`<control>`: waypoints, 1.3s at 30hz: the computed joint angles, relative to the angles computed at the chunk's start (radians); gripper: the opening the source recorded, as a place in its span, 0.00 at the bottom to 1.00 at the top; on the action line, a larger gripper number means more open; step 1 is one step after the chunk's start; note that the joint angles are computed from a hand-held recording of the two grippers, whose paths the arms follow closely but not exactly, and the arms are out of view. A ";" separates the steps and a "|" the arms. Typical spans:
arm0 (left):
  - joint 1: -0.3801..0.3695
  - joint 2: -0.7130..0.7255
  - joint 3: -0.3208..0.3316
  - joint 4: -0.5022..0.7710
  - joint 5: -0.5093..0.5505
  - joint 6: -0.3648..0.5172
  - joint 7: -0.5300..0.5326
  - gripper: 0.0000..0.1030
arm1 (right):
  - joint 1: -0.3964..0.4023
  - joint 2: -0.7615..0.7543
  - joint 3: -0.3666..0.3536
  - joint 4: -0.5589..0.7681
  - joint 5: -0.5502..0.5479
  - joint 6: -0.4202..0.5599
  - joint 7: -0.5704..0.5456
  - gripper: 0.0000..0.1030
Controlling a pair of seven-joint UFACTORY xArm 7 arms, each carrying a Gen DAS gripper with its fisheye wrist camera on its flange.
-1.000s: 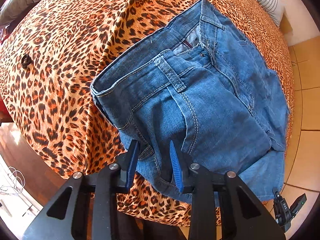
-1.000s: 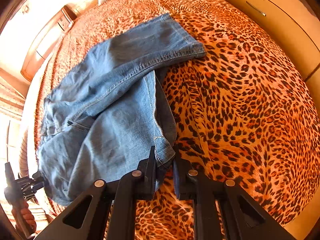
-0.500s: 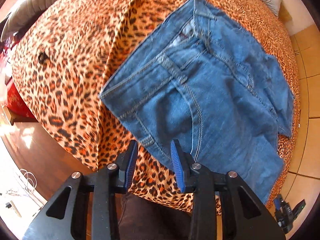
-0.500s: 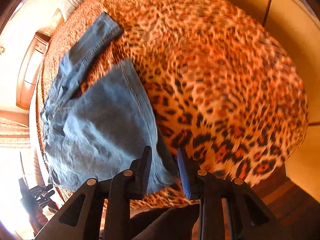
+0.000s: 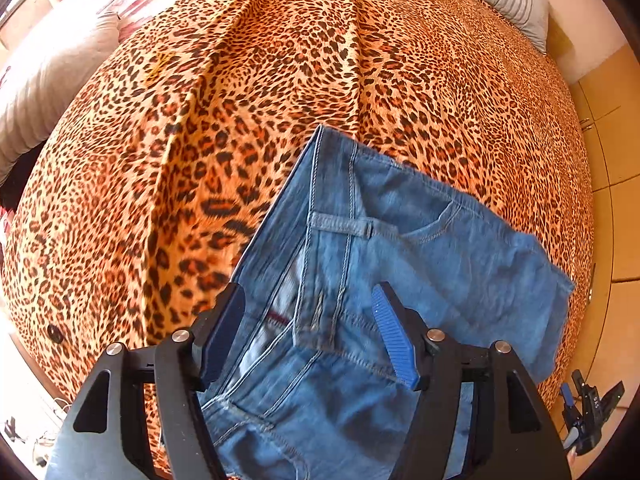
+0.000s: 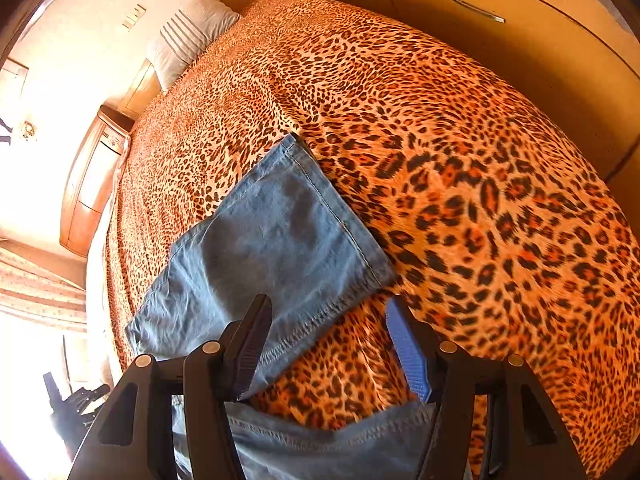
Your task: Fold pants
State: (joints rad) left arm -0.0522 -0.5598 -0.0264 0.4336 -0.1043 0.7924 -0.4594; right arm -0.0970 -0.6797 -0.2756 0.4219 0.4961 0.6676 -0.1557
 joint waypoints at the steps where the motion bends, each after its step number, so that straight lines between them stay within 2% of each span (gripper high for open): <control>1: -0.001 0.068 0.010 0.036 -0.003 -0.015 0.015 0.64 | 0.022 0.050 0.007 0.024 0.019 -0.032 0.006 0.60; 4: -0.001 0.220 0.026 0.116 -0.023 -0.044 0.045 0.64 | 0.065 0.208 0.016 0.118 0.065 -0.086 0.015 0.60; 9: 0.006 0.402 0.036 0.227 -0.075 -0.077 0.094 0.64 | 0.056 0.416 0.070 0.268 0.072 -0.125 0.032 0.60; 14: 0.025 0.488 0.045 0.294 -0.145 -0.093 0.155 0.64 | 0.025 0.577 0.141 0.409 0.029 -0.132 0.059 0.60; 20: 0.045 0.565 0.037 0.333 -0.243 -0.074 0.262 0.64 | -0.002 0.681 0.191 0.505 0.087 -0.108 0.024 0.63; 22: 0.046 0.569 0.030 0.321 -0.222 -0.098 0.254 0.64 | -0.005 0.701 0.207 0.520 0.072 -0.106 0.028 0.66; 23: 0.045 0.568 0.027 0.314 -0.211 -0.117 0.251 0.62 | -0.004 0.689 0.215 0.507 0.037 -0.117 0.043 0.66; 24: 0.044 0.561 0.024 0.302 -0.204 -0.146 0.252 0.41 | -0.001 0.693 0.221 0.510 -0.008 -0.127 0.056 0.66; 25: 0.039 0.554 0.018 0.289 -0.155 -0.180 0.212 0.22 | 0.004 0.695 0.227 0.512 -0.076 -0.138 0.083 0.63; 26: 0.033 0.566 0.012 0.300 -0.100 -0.188 0.166 0.07 | 0.009 0.690 0.232 0.506 -0.145 -0.160 0.109 0.45; 27: 0.027 0.574 0.008 0.313 -0.039 -0.185 0.117 0.06 | 0.013 0.689 0.236 0.507 -0.204 -0.166 0.128 0.10; 28: 0.020 0.576 0.006 0.318 0.039 -0.191 0.060 0.05 | 0.015 0.691 0.237 0.516 -0.238 -0.155 0.136 0.01; 30: 0.002 0.584 -0.001 0.351 0.196 -0.181 -0.056 0.04 | 0.020 0.688 0.239 0.531 -0.314 -0.173 0.181 0.00; 33: -0.021 0.585 -0.006 0.391 0.417 -0.180 -0.243 0.03 | 0.013 0.689 0.233 0.588 -0.231 -0.218 0.165 0.00; 35: -0.037 0.622 -0.009 0.434 0.523 -0.138 -0.316 0.03 | 0.020 0.738 0.206 0.674 -0.248 -0.147 0.196 0.00; 36: -0.046 0.643 -0.009 0.454 0.551 -0.103 -0.329 0.03 | -0.009 0.765 0.226 0.716 -0.218 -0.085 0.176 0.05; 37: -0.050 0.650 -0.009 0.454 0.538 -0.099 -0.319 0.03 | -0.021 0.773 0.228 0.725 -0.183 -0.053 0.147 0.05; 39: -0.028 0.599 0.011 0.391 0.522 -0.142 -0.268 0.03 | -0.044 0.776 0.239 0.713 -0.084 -0.028 0.050 0.08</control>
State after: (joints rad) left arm -0.0802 0.0393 -0.0155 0.8245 0.4181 0.6506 -0.7270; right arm -0.1406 0.0964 -0.0368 1.1350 0.4116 0.6394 -0.1058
